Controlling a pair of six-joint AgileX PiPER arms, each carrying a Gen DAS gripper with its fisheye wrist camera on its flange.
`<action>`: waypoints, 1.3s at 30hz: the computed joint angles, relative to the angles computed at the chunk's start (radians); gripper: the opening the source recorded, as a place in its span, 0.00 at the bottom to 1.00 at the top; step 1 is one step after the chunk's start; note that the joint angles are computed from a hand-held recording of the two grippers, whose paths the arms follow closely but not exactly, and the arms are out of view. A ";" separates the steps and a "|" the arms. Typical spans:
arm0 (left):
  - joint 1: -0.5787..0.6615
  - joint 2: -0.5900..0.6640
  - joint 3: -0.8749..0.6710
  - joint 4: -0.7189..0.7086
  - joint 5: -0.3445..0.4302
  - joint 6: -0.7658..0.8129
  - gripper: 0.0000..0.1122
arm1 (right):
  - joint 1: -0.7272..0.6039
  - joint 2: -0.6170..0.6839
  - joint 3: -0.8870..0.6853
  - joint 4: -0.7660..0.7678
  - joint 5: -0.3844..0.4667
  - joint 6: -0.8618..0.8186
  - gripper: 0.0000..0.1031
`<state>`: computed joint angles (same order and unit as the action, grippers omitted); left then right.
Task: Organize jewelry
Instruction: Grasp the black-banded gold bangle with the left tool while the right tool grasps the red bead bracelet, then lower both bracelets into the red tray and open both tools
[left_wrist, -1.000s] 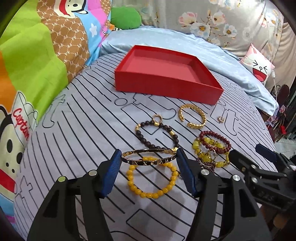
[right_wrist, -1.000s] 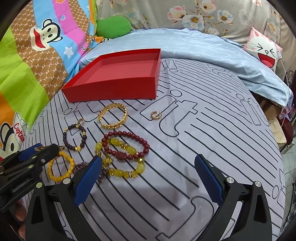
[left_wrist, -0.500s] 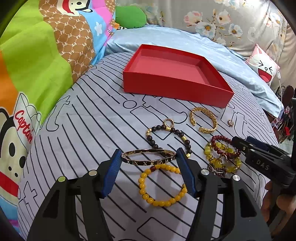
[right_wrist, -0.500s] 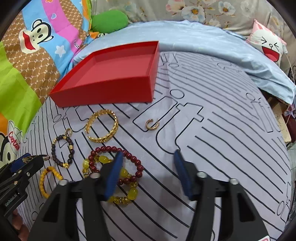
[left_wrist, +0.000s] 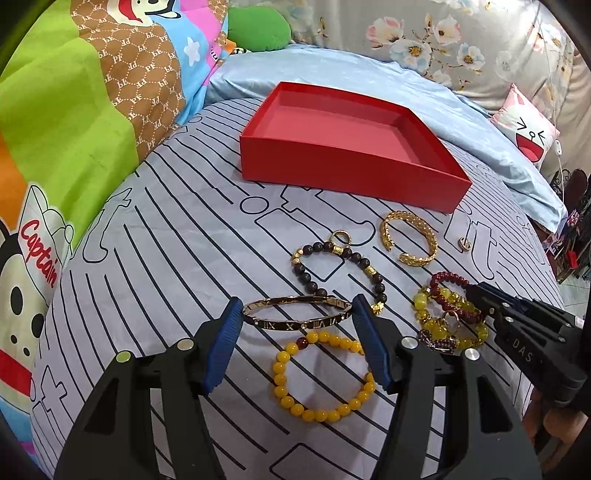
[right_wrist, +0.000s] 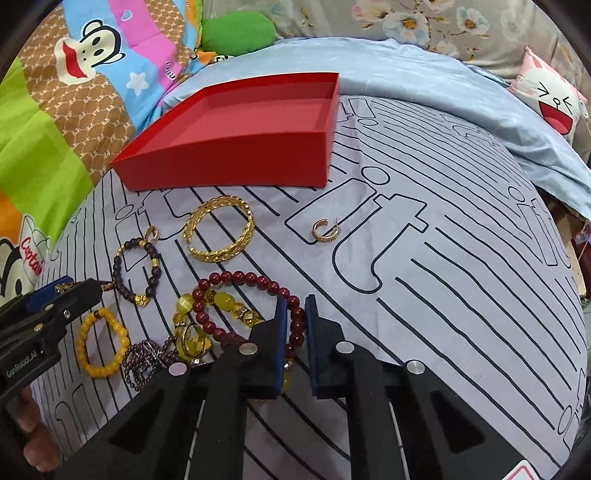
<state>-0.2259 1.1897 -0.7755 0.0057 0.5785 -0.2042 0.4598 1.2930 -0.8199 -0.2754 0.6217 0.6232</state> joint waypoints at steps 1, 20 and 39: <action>0.001 -0.005 0.000 -0.003 0.002 0.002 0.52 | -0.006 -0.004 -0.002 0.019 0.002 -0.015 0.07; 0.025 -0.078 -0.159 0.005 0.116 0.041 0.52 | -0.024 -0.106 -0.195 0.082 0.144 -0.154 0.07; 0.074 0.662 -1.075 -0.111 0.219 0.235 0.52 | -0.272 0.641 -1.176 0.481 0.336 -0.604 0.07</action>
<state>-0.1515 1.8521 -1.8505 -0.1058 0.7974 0.0310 0.1881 1.9343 -1.9954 0.2052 0.9574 0.0193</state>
